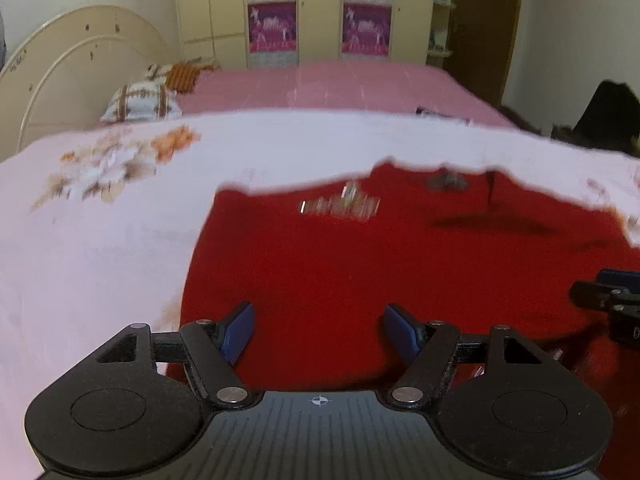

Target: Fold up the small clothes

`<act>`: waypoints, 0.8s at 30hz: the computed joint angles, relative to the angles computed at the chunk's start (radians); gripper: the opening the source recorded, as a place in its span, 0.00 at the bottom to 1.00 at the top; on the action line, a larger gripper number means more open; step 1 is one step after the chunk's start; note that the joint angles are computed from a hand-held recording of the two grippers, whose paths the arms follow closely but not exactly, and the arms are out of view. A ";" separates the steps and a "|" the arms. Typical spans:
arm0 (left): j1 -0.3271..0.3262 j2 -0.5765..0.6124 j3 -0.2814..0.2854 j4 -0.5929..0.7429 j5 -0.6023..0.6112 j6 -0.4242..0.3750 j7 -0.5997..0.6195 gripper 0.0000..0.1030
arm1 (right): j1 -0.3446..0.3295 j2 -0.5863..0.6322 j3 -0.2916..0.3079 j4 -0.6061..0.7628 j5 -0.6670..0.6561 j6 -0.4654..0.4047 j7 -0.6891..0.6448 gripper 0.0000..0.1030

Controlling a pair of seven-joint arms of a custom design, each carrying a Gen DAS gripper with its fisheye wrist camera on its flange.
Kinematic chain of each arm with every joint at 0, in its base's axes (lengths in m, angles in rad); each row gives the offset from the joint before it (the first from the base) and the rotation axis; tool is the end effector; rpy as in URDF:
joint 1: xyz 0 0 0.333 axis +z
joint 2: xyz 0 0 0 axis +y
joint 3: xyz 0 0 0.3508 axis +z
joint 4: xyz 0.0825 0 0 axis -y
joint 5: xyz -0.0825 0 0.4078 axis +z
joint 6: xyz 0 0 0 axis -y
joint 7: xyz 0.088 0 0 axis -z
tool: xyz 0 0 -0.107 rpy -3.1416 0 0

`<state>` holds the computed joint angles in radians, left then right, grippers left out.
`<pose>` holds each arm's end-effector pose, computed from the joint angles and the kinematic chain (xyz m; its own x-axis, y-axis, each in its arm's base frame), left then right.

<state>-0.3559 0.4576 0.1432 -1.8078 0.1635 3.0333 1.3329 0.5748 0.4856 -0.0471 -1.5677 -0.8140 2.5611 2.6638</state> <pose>0.7093 -0.1810 0.3991 -0.1603 -0.9868 -0.0229 -0.7013 0.1302 -0.7009 0.6504 0.3990 0.4338 -0.0078 -0.9960 0.0890 -0.7157 -0.0567 -0.6961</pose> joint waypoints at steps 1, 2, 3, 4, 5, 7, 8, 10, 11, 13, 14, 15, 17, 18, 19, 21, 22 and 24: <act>-0.022 0.001 0.033 -0.014 0.013 0.024 -0.020 0.86 | -0.004 -0.001 0.002 -0.011 0.009 -0.012 -0.005 0.33; -0.025 -0.002 0.044 -0.018 0.025 0.018 -0.044 0.89 | 0.000 -0.018 -0.013 -0.042 -0.014 0.016 0.034 0.37; -0.001 -0.011 0.019 -0.022 -0.009 0.006 -0.027 0.89 | -0.003 -0.033 -0.016 -0.063 -0.017 0.016 0.055 0.39; 0.001 -0.023 0.019 -0.026 -0.014 -0.010 -0.033 0.89 | -0.008 -0.048 -0.015 -0.079 -0.014 0.010 0.067 0.40; -0.027 -0.036 0.054 -0.038 0.012 -0.014 -0.064 0.89 | -0.010 -0.059 -0.011 -0.086 -0.013 -0.008 0.073 0.40; -0.033 -0.079 0.064 -0.090 0.046 0.016 -0.081 0.89 | -0.005 -0.104 -0.008 -0.129 -0.049 -0.011 0.108 0.39; -0.018 -0.111 0.044 -0.129 0.048 0.035 -0.072 0.89 | -0.005 -0.126 -0.003 -0.153 -0.070 0.004 0.129 0.39; 0.006 -0.164 0.003 -0.199 0.047 0.070 -0.043 0.89 | -0.008 -0.170 0.020 -0.207 -0.102 0.052 0.162 0.39; 0.017 -0.186 -0.020 -0.227 0.042 0.078 -0.024 0.89 | -0.009 -0.174 0.030 -0.214 -0.116 0.069 0.173 0.37; 0.044 -0.221 -0.079 -0.276 0.015 0.074 0.017 0.89 | -0.006 -0.185 0.058 -0.234 -0.122 0.101 0.169 0.36; 0.057 -0.231 -0.105 -0.293 0.000 0.069 0.035 0.89 | -0.004 -0.184 0.071 -0.236 -0.118 0.112 0.159 0.34; 0.041 -0.238 -0.098 -0.307 0.009 0.065 0.025 0.89 | -0.001 -0.179 0.081 -0.235 -0.112 0.123 0.145 0.33; -0.043 -0.241 -0.012 -0.319 0.100 0.043 -0.066 0.90 | 0.003 -0.168 0.097 -0.232 -0.088 0.138 0.106 0.33; -0.054 -0.237 0.002 -0.319 0.130 0.016 -0.102 0.90 | 0.008 -0.164 0.100 -0.231 -0.078 0.138 0.089 0.33; -0.043 -0.236 -0.003 -0.325 0.141 0.010 -0.122 0.90 | 0.005 -0.161 0.105 -0.233 -0.057 0.134 0.059 0.33; -0.068 -0.242 0.054 -0.351 0.239 0.055 -0.224 0.90 | 0.006 -0.163 0.107 -0.244 -0.017 0.089 0.013 0.34; -0.072 -0.251 0.065 -0.360 0.246 0.054 -0.231 0.90 | 0.007 -0.177 0.096 -0.271 -0.023 0.089 0.029 0.34; -0.047 -0.269 0.059 -0.377 0.285 0.049 -0.259 0.91 | 0.003 -0.227 0.074 -0.340 -0.060 0.107 0.096 0.34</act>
<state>-0.4031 0.1881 0.2021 -2.1849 0.4489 3.0825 1.0737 0.5774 0.2587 0.0265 -1.9073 -0.8739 2.6677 2.7601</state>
